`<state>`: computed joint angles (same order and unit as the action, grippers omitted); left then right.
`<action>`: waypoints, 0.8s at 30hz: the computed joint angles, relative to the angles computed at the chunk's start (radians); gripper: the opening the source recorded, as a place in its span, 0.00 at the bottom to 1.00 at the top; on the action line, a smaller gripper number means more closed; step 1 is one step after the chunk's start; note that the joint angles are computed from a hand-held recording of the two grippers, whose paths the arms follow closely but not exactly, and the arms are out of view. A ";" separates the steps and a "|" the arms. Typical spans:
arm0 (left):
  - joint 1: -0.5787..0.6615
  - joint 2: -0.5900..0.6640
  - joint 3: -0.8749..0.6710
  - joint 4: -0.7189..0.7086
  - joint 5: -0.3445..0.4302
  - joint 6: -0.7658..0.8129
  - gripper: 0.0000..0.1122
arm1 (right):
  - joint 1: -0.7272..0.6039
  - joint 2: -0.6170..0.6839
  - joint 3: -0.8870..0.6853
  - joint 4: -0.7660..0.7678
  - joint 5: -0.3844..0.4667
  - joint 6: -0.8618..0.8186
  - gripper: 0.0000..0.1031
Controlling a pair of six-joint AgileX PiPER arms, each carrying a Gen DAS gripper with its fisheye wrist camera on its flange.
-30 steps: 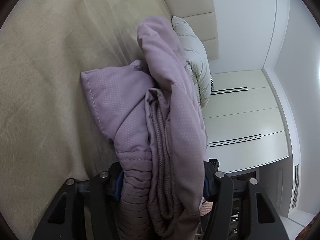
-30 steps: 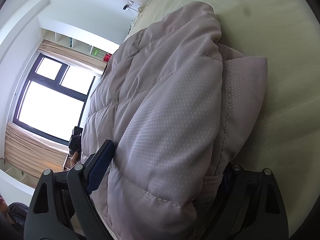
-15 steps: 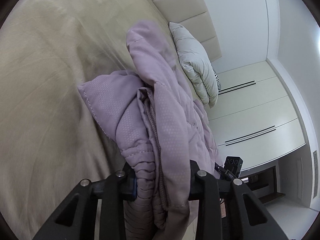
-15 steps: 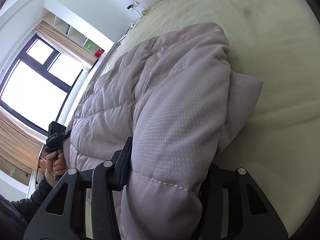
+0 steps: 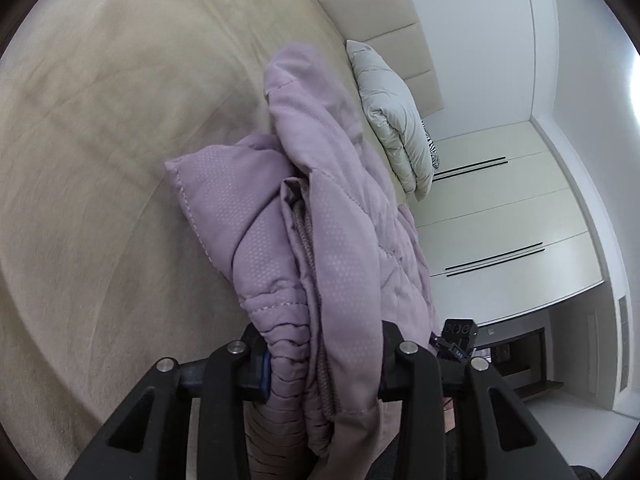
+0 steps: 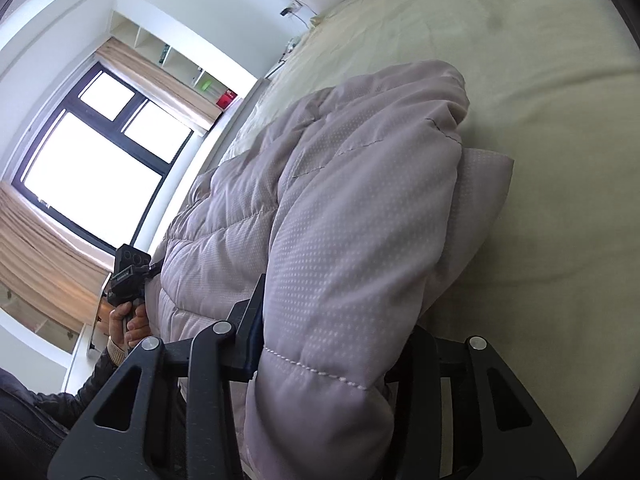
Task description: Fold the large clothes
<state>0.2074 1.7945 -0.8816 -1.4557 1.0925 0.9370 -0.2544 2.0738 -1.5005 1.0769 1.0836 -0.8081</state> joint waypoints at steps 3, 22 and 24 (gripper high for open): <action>0.020 0.101 0.021 -0.106 0.058 0.080 0.40 | -0.045 0.068 0.084 0.125 -0.015 -0.070 0.43; -0.153 -0.406 -0.127 0.458 -0.305 -0.461 0.48 | -0.111 -0.257 0.229 0.060 -0.155 0.071 0.54; -0.280 -0.313 -0.237 0.511 -0.373 -0.523 0.49 | -0.003 -0.205 0.098 0.038 -0.103 0.152 0.54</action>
<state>-0.0726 1.4817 -1.1187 -0.9442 0.7197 0.4142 -0.2579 1.8689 -1.4029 1.1153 0.9806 -0.6566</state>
